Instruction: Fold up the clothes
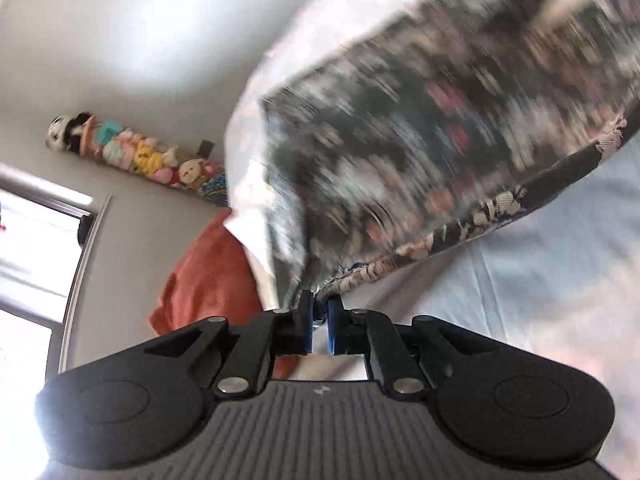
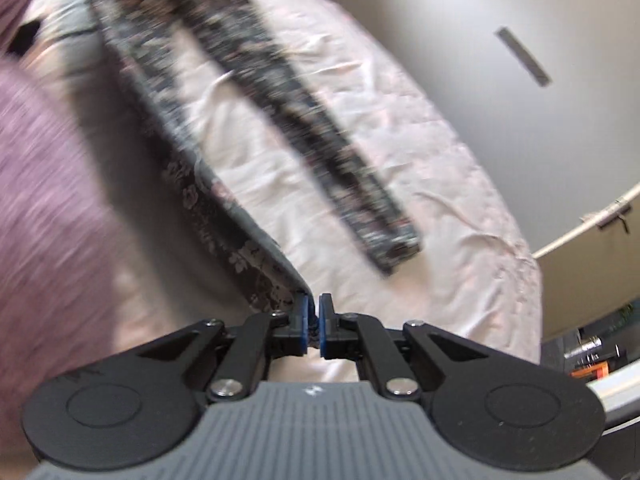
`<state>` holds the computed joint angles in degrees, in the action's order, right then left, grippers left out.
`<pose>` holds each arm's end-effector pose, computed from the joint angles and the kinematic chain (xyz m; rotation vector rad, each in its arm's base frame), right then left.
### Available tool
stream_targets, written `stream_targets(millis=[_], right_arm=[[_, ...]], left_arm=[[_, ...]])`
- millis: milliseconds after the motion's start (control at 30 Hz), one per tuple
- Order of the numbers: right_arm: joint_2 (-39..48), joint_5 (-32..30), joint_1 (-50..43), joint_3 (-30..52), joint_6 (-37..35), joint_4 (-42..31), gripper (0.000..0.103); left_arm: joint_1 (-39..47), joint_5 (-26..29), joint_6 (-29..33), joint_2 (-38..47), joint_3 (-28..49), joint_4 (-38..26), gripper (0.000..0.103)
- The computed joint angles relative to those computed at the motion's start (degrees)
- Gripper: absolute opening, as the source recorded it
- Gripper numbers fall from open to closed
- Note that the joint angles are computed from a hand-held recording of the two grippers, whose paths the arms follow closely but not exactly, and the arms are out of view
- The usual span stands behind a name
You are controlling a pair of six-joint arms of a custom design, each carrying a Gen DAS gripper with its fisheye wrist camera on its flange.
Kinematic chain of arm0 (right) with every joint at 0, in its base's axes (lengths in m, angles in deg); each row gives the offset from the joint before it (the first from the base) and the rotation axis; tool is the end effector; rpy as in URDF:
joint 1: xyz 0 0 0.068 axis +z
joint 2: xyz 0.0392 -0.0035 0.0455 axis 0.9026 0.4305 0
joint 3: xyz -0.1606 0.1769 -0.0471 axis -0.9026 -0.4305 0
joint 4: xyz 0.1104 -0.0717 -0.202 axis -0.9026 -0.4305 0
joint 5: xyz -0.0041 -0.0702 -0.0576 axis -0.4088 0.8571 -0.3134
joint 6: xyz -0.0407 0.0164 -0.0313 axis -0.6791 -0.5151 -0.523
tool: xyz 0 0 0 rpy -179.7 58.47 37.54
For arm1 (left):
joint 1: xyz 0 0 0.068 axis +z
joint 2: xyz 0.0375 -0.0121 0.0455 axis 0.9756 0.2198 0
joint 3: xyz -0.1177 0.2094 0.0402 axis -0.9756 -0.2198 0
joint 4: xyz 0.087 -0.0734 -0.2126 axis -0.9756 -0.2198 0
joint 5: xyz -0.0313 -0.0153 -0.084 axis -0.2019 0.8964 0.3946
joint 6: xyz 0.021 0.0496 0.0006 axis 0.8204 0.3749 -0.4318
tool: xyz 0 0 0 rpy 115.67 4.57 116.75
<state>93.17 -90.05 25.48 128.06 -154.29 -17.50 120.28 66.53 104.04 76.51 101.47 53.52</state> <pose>0.2094 -0.1445 0.1588 -1.1362 2.0464 -0.3416 0.1976 0.1802 0.1299 0.6648 2.2853 1.0056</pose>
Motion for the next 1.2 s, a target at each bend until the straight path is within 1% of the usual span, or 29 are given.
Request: stream_targets(millis=[67, 100, 133, 233, 333, 400, 567, 667, 733, 833, 933, 1100, 1133, 1167, 1200], right_arm=[[-1.31, -1.21, -2.69, -0.07, 1.20, -0.86, 0.005], [1.58, -1.22, -2.95, 1.35, 3.03, 1.10, 0.005], [4.03, -0.84, -2.56, 2.57, 5.38, 3.17, 0.005], [9.21, 2.23, 1.17, 5.56, 14.14, 9.18, 0.005], [14.40, 6.63, 5.71, 7.69, 23.27, 16.29, 0.005], [17.50, 8.59, 7.50, 10.80, 28.20, 17.61, 0.005], [29.67, 12.17, 11.07, 25.61, 34.90, 12.98, 0.005], [37.81, 13.90, 13.16, 35.50, 35.51, 8.46, 0.005], [43.07, 15.14, 14.78, 41.72, 36.14, 6.43, 0.006], [50.75, 17.10, 17.12, 52.45, 37.44, 1.86, 0.006], [59.58, 18.76, 19.11, 66.17, 39.14, -4.66, 0.006], [71.91, 21.52, 21.35, 85.08, 39.89, -12.80, 0.007], [73.93, 22.16, 21.68, 87.93, 39.93, -14.05, 0.008], [75.29, 22.72, 21.96, 89.55, 40.11, -14.49, 0.009], [76.21, 23.12, 22.17, 90.50, 40.58, -14.52, 0.012]], left_arm=[[-1.40, 0.22, -2.16, -6.53, -1.65, -4.10, 0.005], [-2.80, -0.32, -3.45, -9.17, -0.93, -7.18, 0.005], [-4.49, -1.05, -4.86, -10.19, 1.52, -10.54, 0.005], [-10.18, -4.73, -9.67, -8.35, 10.11, -16.75, 0.005], [-16.22, -10.21, -12.69, -3.37, 18.79, -19.69, 0.005], [-19.71, -13.96, -13.98, 1.41, 25.20, -21.30, 0.005], [-25.81, -23.03, -15.02, 18.28, 44.07, -24.84, 0.004], [-28.54, -28.04, -13.50, 29.51, 55.13, -26.72, 0.004], [-29.75, -30.68, -12.71, 36.74, 62.29, -28.32, 0.004], [-30.54, -33.70, -11.55, 45.95, 71.03, -29.85, 0.004], [-31.18, -36.54, -10.68, 55.75, 82.13, -33.05, 0.004], [-31.52, -39.30, -10.08, 65.88, 92.86, -34.04, 0.005], [-31.57, -39.69, -9.88, 67.52, 94.48, -34.00, 0.005], [-31.57, -39.78, -9.63, 68.19, 94.54, -33.06, 0.005], [-31.52, -39.70, -9.36, 68.40, 93.89, -31.58, 0.007]])
